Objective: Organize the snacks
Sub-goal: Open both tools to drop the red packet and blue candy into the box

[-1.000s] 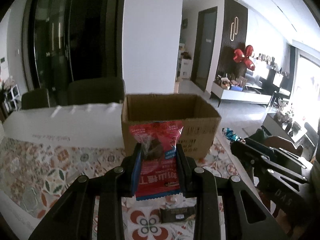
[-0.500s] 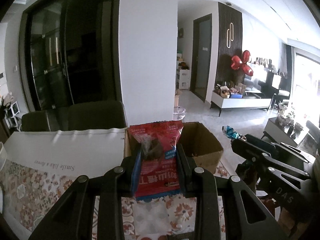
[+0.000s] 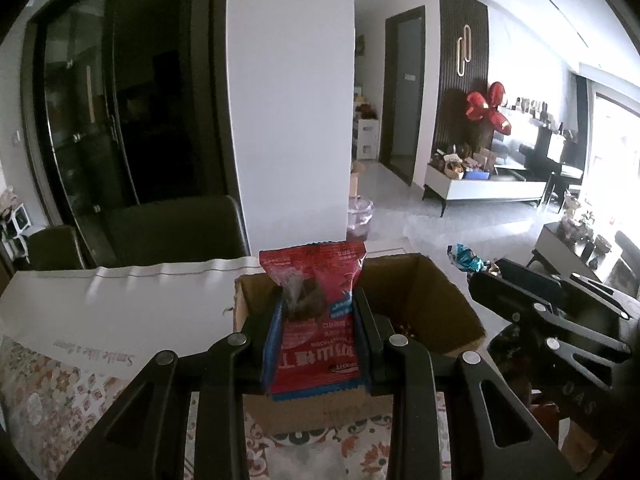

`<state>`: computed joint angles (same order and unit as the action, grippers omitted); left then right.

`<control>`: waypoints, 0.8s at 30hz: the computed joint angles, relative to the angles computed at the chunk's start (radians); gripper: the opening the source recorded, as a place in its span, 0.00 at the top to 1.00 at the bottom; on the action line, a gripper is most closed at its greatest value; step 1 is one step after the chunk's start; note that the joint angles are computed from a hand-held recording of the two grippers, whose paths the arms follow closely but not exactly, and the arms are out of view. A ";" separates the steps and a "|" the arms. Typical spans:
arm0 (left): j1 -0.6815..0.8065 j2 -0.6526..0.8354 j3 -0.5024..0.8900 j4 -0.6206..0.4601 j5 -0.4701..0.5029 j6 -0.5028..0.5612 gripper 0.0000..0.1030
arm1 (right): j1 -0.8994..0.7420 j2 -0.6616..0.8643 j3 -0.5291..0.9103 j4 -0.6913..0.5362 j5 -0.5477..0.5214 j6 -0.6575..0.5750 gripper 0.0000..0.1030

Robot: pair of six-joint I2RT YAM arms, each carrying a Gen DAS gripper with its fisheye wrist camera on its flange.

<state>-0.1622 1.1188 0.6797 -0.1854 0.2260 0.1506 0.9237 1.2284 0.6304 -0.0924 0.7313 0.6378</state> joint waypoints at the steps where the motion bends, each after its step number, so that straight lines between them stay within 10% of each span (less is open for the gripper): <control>1: -0.005 0.024 0.009 0.010 -0.005 -0.002 0.69 | -0.018 0.007 0.003 0.009 -0.017 -0.013 0.75; 9: -0.042 0.146 0.064 0.051 -0.072 -0.014 0.51 | -0.130 0.076 0.020 0.063 -0.107 -0.069 0.73; 12: -0.044 0.128 0.053 0.051 -0.098 -0.027 0.37 | -0.147 0.079 0.015 0.065 -0.122 -0.059 0.48; 24: 0.018 -0.202 -0.127 -0.035 -0.103 0.021 0.25 | 0.004 0.003 -0.020 -0.038 -0.002 0.029 0.48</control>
